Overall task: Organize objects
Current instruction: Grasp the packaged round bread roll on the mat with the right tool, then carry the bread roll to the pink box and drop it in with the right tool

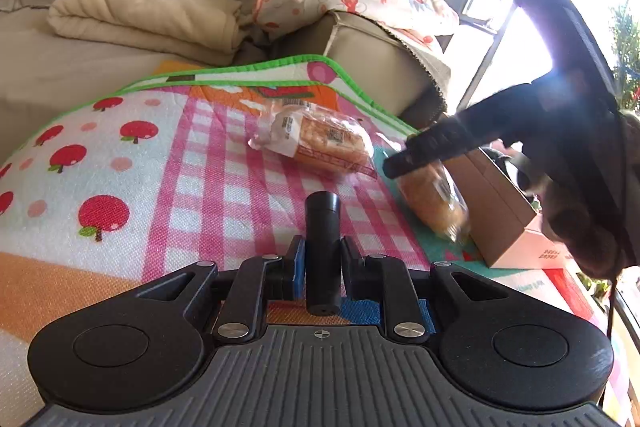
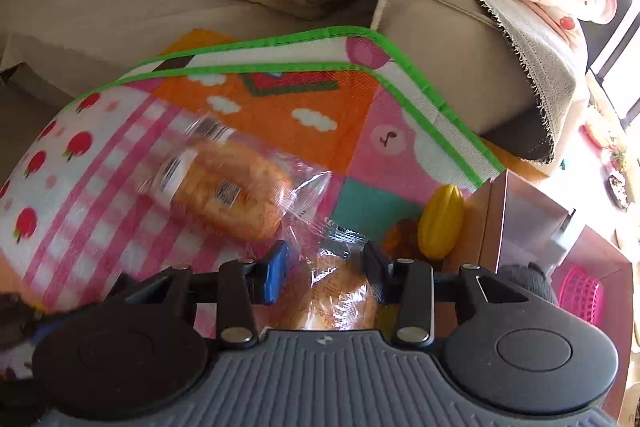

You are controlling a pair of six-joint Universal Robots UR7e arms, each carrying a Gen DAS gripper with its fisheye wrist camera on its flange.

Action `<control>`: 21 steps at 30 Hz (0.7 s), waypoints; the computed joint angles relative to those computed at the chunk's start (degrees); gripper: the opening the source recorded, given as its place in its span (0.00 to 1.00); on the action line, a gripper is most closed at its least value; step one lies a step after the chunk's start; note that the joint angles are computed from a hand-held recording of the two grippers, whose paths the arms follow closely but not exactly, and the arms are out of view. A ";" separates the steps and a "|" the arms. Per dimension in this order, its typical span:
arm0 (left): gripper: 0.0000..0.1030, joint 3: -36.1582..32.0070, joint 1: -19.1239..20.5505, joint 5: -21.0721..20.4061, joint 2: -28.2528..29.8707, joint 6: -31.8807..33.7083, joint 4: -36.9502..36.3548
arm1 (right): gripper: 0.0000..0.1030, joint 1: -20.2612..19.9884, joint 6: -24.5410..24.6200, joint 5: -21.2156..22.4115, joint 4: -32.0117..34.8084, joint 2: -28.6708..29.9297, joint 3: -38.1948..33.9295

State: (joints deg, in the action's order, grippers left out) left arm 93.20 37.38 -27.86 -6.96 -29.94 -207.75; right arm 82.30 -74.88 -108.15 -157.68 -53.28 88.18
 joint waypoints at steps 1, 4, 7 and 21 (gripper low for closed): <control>0.21 -0.06 -0.03 0.04 0.07 -0.02 -0.10 | 0.40 -0.60 -1.13 0.91 0.67 -1.51 1.32; 0.21 -0.16 0.02 0.06 0.05 -0.24 0.23 | 0.40 -2.73 -2.92 3.06 6.51 -6.93 4.65; 0.21 -0.22 0.02 0.14 0.05 -0.56 0.61 | 0.41 -4.98 -6.46 5.14 9.22 -11.36 7.84; 0.21 1.21 -2.03 1.47 -1.08 -7.07 9.18 | 0.83 -12.77 -12.49 14.30 9.04 -17.74 13.75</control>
State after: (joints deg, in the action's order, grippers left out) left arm 94.40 35.35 -26.39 -8.04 -37.01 -198.57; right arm 69.53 -87.37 -93.85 -148.63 -71.02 101.93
